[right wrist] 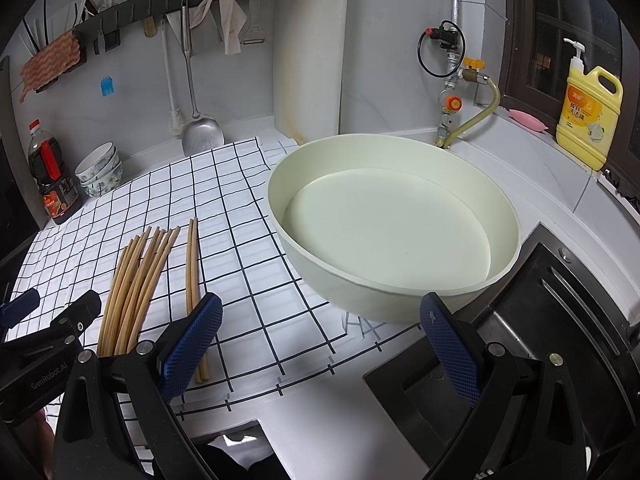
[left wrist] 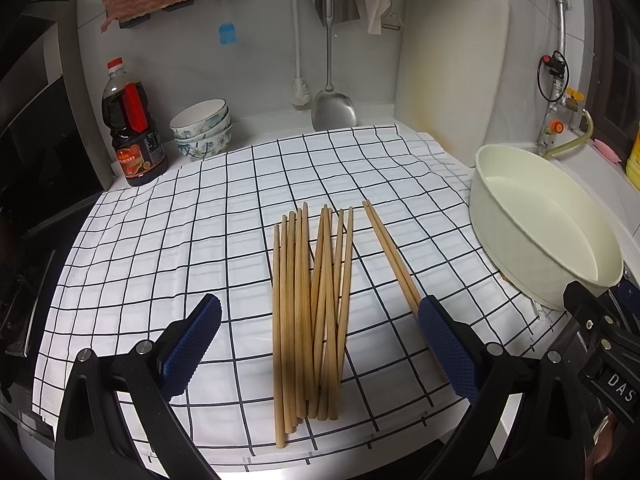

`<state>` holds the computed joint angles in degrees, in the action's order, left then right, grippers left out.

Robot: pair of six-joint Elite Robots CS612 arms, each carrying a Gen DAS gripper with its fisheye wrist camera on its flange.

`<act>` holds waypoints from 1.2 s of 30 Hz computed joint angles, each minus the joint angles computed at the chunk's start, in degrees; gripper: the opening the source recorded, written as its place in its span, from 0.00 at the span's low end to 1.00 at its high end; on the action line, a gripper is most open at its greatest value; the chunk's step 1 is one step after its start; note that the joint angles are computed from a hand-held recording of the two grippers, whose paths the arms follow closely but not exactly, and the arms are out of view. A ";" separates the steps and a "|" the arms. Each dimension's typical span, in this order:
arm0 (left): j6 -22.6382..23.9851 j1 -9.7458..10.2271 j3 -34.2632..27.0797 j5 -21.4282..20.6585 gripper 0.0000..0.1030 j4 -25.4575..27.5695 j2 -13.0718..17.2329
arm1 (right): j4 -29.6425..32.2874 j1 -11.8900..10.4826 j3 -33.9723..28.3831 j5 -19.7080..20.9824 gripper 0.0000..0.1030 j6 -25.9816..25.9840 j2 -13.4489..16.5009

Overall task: Organize utensils
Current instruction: 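Move the left tool while the right tool also advances toward the wooden chopsticks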

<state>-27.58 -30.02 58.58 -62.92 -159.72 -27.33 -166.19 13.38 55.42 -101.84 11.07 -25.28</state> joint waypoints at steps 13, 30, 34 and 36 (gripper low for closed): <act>-0.28 0.15 0.21 -0.16 0.94 0.09 -0.08 | 0.03 -0.03 -0.48 0.85 0.92 -0.84 0.50; -2.87 1.92 1.55 -0.60 0.94 2.76 -0.66 | -0.75 -0.62 -0.88 11.33 0.92 -5.26 1.26; -3.60 2.50 1.78 -1.55 0.94 3.39 -0.67 | -0.85 -0.36 -1.33 12.85 0.92 -7.53 1.66; -3.98 2.78 1.73 -2.16 0.94 3.89 -0.61 | -0.79 -0.38 -1.72 14.62 0.92 -8.13 1.94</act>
